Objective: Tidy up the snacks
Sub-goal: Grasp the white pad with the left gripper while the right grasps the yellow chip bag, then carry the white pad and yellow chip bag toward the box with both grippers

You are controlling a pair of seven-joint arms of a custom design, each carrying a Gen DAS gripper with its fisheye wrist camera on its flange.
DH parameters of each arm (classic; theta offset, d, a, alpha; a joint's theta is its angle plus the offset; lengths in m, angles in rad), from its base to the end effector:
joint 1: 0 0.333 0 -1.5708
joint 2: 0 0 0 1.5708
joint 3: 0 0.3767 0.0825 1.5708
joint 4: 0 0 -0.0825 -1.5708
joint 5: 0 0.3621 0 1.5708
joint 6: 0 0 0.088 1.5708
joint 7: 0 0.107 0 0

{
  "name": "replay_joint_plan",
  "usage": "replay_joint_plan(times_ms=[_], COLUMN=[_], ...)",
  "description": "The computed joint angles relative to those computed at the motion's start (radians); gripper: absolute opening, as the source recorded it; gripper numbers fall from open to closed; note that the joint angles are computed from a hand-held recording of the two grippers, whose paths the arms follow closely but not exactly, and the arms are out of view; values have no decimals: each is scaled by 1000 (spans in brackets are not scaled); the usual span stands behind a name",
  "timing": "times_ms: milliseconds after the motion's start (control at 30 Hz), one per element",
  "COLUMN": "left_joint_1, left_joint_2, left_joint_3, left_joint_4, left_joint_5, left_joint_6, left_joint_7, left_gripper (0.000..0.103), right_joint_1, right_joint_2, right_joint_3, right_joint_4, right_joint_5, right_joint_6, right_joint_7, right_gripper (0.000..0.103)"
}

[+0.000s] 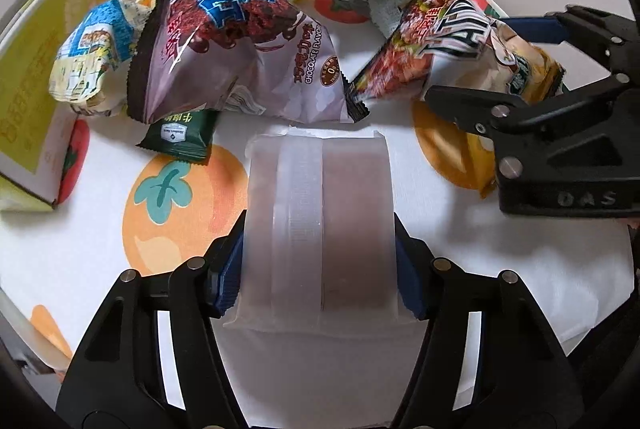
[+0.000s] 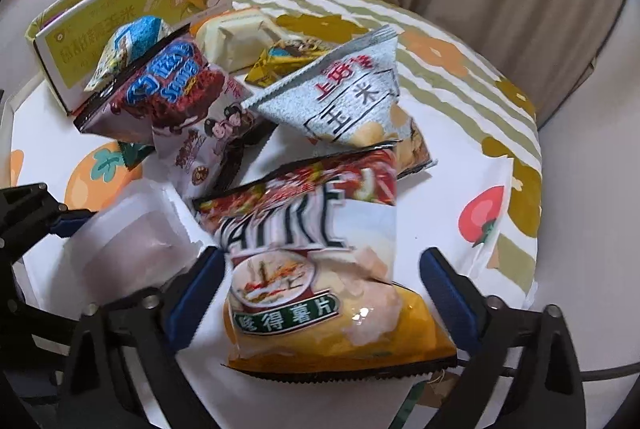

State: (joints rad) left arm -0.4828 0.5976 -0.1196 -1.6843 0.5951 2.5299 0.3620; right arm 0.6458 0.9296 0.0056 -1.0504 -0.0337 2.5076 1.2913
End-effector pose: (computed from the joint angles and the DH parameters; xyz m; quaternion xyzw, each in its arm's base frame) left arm 0.5976 -0.3993 0.3434 -0.7535 0.6236 -0.1444 0.1502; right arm 0.6740 0.5116 0.3757 -0.9191 0.2952 -0.1564 0.2089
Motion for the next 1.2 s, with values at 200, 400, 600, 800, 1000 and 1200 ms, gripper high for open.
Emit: replay_joint_plan(times_ms=[200, 400, 600, 800, 1000, 1200], left_joint_1=[8, 19, 39, 60, 94, 194], left_joint_2=[-48, -71, -116, -244, -388, -533], left_joint_3=[-4, -10, -18, -11, -12, -36], left_joint_4=[-72, -79, -116, -229, -315, -400], left_joint_5=[-1, 6, 9, 48, 140, 175], left_joint_6=[29, 27, 52, 121, 119, 113], left_joint_7=[-19, -3, 9, -40, -115, -103], left_gripper=[59, 59, 59, 59, 59, 59], right_joint_1=[-6, -7, 0, 29, 63, 95], right_joint_2=[-11, -53, -121, -197, -222, -188], right_joint_3=[12, 10, 3, -17, -30, -3], right_joint_4=[-20, -79, -165, -242, -216, -85], right_joint_5=[9, 23, 42, 18, -24, -22], right_joint_6=[-5, 15, 50, 111, 120, 86], right_joint_7=[-18, 12, 100, 198, 298, 364], right_gripper=[65, 63, 62, 61, 61, 61])
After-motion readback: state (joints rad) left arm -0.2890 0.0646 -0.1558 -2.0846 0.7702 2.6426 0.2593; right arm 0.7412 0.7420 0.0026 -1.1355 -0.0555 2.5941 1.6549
